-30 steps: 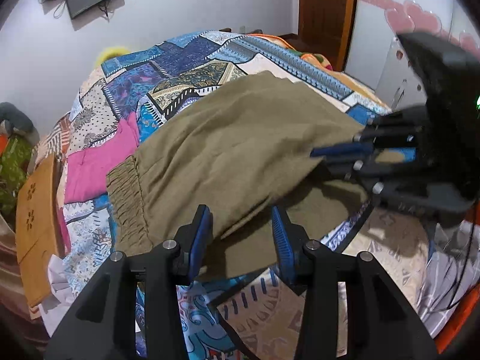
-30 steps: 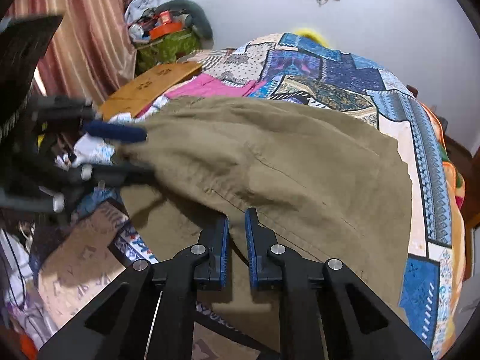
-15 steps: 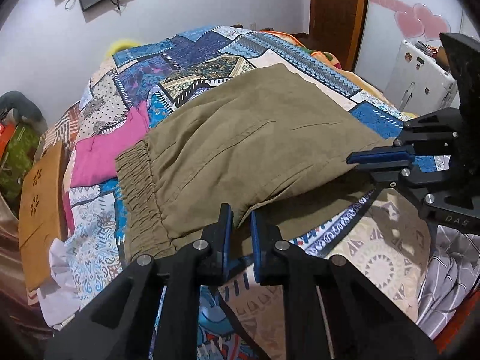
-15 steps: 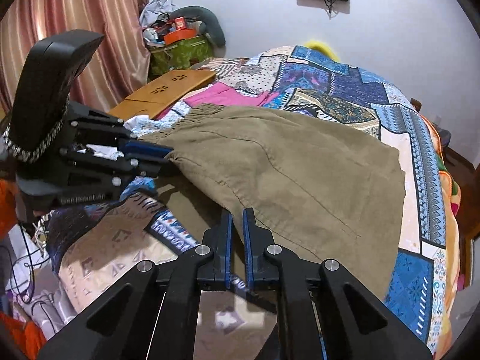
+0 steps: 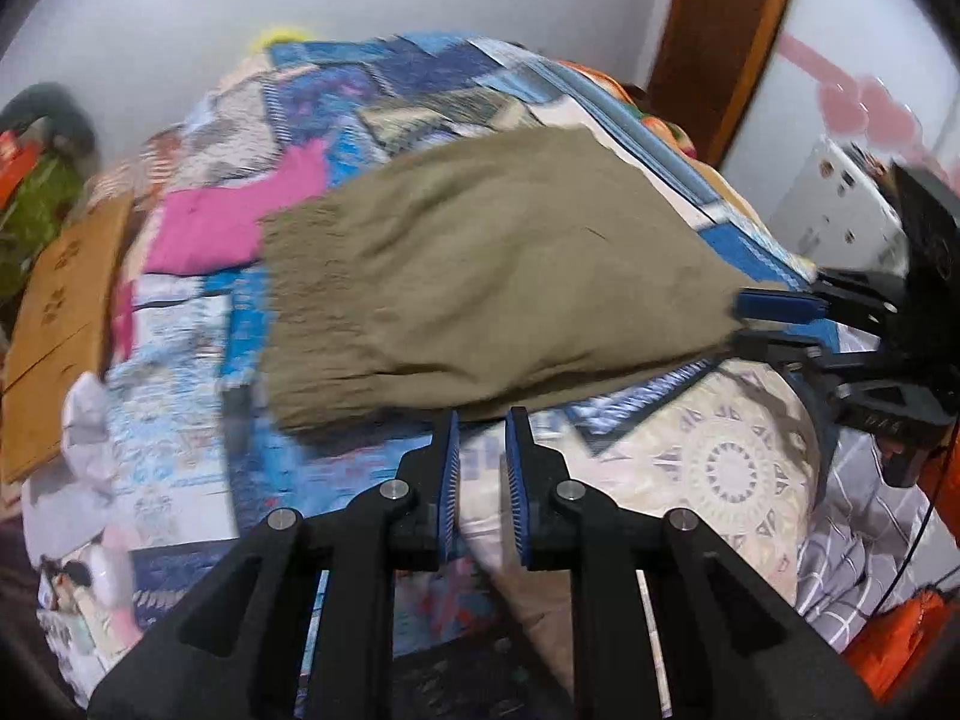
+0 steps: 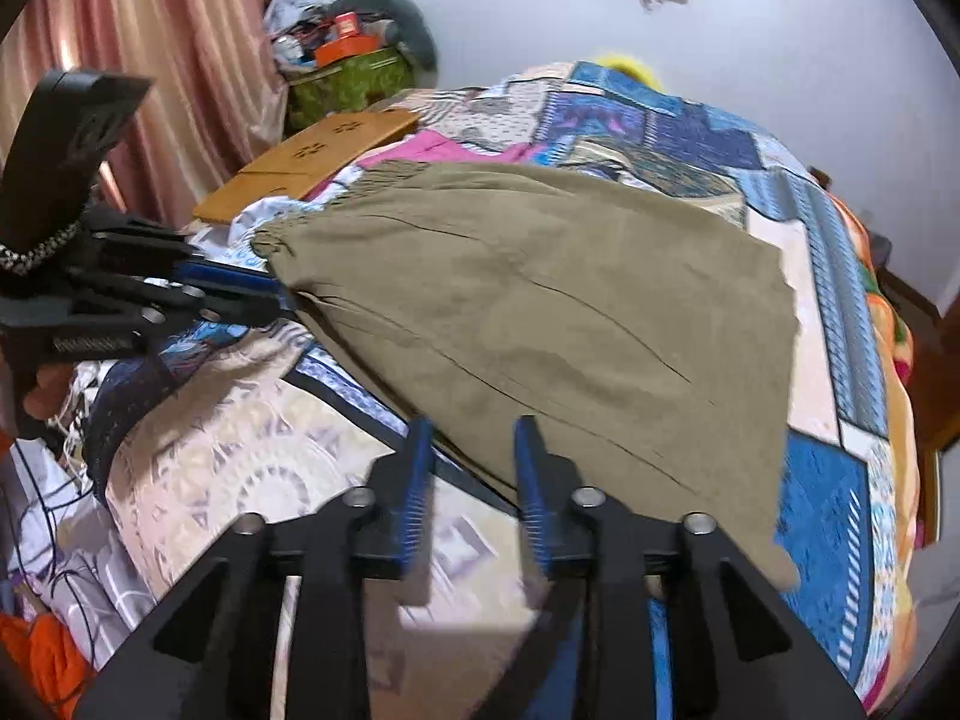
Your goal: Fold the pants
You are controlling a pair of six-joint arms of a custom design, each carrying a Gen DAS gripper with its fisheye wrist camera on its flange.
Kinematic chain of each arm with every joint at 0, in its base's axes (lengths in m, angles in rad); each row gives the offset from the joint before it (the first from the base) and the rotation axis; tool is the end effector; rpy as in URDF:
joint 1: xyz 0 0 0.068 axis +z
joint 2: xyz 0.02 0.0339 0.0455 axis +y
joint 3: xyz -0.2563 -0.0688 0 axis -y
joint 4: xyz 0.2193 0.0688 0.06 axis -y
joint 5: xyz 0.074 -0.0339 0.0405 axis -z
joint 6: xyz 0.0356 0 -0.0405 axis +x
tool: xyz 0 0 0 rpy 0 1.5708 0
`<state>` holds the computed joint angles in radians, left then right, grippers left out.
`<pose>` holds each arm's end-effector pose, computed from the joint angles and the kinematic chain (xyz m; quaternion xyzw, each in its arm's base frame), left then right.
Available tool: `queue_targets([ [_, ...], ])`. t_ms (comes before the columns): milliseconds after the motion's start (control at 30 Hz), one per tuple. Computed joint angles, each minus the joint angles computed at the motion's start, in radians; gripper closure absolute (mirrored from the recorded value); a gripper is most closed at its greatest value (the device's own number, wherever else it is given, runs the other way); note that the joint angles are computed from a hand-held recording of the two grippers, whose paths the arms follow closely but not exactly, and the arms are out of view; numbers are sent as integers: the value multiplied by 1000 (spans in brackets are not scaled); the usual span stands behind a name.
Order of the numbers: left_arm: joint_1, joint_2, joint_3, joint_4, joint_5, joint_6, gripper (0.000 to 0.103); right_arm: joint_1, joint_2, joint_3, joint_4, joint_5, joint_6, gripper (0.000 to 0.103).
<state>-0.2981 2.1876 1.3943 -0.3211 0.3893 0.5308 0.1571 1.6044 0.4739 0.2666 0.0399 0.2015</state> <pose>0.3898 -0.1339 0.1124 0.4249 0.8572 -0.1614 0.2423 0.2447 0.0373 0.1135 0.0277 0.9376 0.0433 0.3439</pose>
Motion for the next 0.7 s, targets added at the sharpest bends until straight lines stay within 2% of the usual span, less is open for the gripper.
queue_targets([
  [33, 17, -9, 3, 10, 2, -11, 84, -13, -34, -33, 17, 2, 2, 75],
  [100, 43, -8, 27, 25, -3, -41, 69, -29, -106, -82, 27, 26, 5, 74],
  [167, 60, 9, 59, 41, -8, -73, 47, -61, -176, -104, -8, 42, 13, 73],
  [267, 66, 72, 141, 49, -38, -138, 29, -125, -248, -118, -56, 27, 37, 70],
  [333, 61, 146, 243, -24, -57, -165, 29, -163, -292, -132, -79, 20, 83, 69],
  [400, 57, 226, 352, -132, -41, -178, 29, -214, -329, -163, -70, -7, 117, 58],
  [467, 51, 272, 401, -189, -27, -180, 29, -248, -333, -193, -37, -27, 160, 54],
  [533, 41, 272, 367, -163, -26, -171, 29, -263, -309, -213, 1, -41, 191, 54],
  [600, 27, 240, 291, -91, -41, -164, 30, -259, -266, -221, 42, -29, 231, 54],
  [700, 12, 192, 201, -4, -89, -138, 41, -254, -185, -212, 110, -63, 246, 54],
])
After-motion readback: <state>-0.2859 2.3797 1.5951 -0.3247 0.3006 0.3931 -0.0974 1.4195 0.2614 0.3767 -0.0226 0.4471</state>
